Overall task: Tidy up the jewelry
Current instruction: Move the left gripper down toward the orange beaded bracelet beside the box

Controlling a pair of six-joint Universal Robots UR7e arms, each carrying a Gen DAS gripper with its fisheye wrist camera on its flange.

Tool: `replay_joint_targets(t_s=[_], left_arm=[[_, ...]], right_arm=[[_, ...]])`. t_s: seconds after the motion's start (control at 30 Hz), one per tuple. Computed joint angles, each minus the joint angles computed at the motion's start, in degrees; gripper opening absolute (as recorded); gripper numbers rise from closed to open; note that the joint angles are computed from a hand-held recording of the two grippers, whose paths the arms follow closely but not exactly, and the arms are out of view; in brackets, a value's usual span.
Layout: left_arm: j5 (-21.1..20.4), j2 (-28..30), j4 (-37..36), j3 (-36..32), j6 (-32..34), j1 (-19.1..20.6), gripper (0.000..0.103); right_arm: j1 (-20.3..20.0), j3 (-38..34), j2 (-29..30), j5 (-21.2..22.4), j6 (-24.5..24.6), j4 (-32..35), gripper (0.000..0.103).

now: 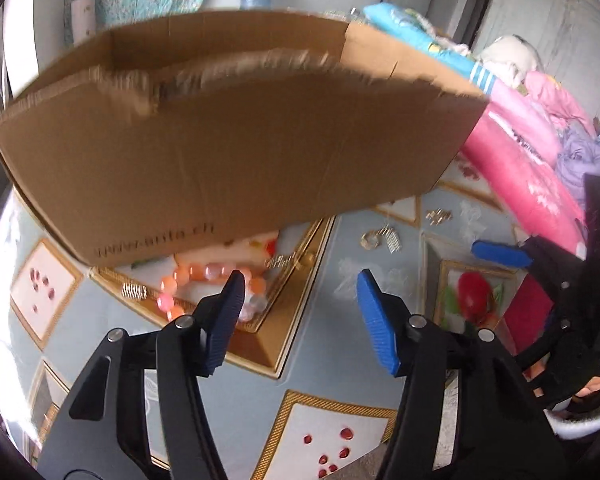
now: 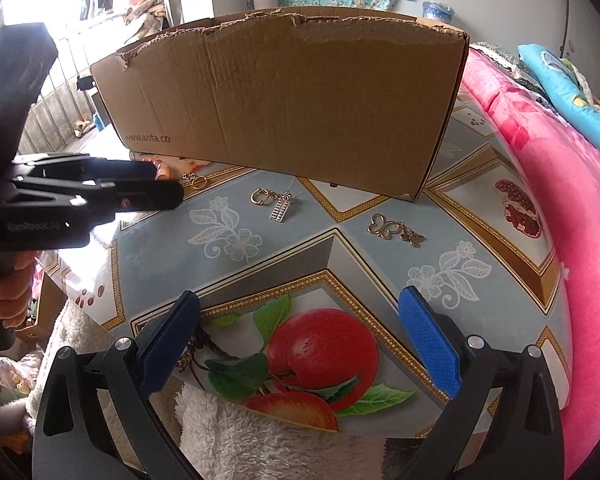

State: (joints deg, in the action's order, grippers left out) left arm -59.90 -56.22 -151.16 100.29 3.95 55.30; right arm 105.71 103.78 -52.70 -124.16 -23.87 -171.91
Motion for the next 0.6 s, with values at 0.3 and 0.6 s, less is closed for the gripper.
replay_joint_targets(t_s=[0.3,0.6], left_arm=[[-1.78,-3.85,2.4,2.47,-3.39,0.89,0.054],[6.39,-8.31,4.06,6.13,-6.67,0.31,0.055]], right_arm=[[0.2,0.05,0.22,-0.33,0.05,-0.29,0.097],[0.16,-0.61,0.51,-0.77,0.22,0.18,0.097]])
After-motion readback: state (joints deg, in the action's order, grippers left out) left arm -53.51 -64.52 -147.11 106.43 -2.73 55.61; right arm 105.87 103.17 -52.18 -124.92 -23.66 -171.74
